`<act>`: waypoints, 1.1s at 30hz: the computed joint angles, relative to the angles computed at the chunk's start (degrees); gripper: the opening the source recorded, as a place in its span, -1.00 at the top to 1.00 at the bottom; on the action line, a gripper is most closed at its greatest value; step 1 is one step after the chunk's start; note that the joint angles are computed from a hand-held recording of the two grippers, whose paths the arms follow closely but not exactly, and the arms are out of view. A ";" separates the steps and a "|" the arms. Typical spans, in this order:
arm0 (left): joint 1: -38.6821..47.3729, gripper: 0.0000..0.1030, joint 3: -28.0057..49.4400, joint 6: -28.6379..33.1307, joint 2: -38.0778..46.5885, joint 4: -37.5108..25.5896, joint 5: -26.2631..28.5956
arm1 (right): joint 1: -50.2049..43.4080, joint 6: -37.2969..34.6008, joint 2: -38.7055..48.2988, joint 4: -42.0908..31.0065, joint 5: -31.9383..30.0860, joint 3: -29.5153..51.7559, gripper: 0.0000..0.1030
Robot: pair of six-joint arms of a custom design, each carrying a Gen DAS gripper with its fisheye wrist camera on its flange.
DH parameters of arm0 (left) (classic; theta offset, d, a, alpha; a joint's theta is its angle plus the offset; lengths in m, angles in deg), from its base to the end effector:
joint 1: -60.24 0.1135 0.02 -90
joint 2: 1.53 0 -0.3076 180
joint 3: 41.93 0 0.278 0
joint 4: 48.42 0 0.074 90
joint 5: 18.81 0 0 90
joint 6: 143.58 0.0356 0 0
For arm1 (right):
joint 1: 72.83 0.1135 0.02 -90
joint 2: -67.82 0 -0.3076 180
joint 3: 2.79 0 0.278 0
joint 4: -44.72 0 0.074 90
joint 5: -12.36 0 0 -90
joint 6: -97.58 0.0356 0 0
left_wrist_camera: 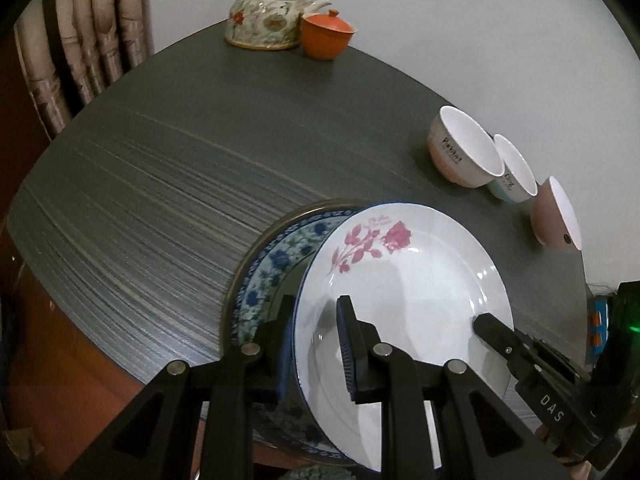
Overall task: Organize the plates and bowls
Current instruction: 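Lift the pink-flower plate with both grippers and carry it over the blue-and-white stack, then lower the pink-flower plate onto the blue-and-white plates with both grippers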
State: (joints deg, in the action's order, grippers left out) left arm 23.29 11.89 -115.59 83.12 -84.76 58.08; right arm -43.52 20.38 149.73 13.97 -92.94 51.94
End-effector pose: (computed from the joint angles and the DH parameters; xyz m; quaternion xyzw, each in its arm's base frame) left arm 0.2224 -0.1572 0.1771 -0.2333 0.9457 -0.0768 0.2128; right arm 0.2409 0.1460 0.1992 -0.1732 0.9374 0.2178 0.2095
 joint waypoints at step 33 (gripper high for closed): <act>3.64 0.60 -4.49 1.02 -0.97 1.64 2.79 | 6.87 4.24 5.06 0.87 5.03 1.61 0.65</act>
State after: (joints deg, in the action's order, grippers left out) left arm 26.93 7.41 -114.57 82.14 -83.12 60.87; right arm -36.65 24.62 154.78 14.85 -87.92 53.54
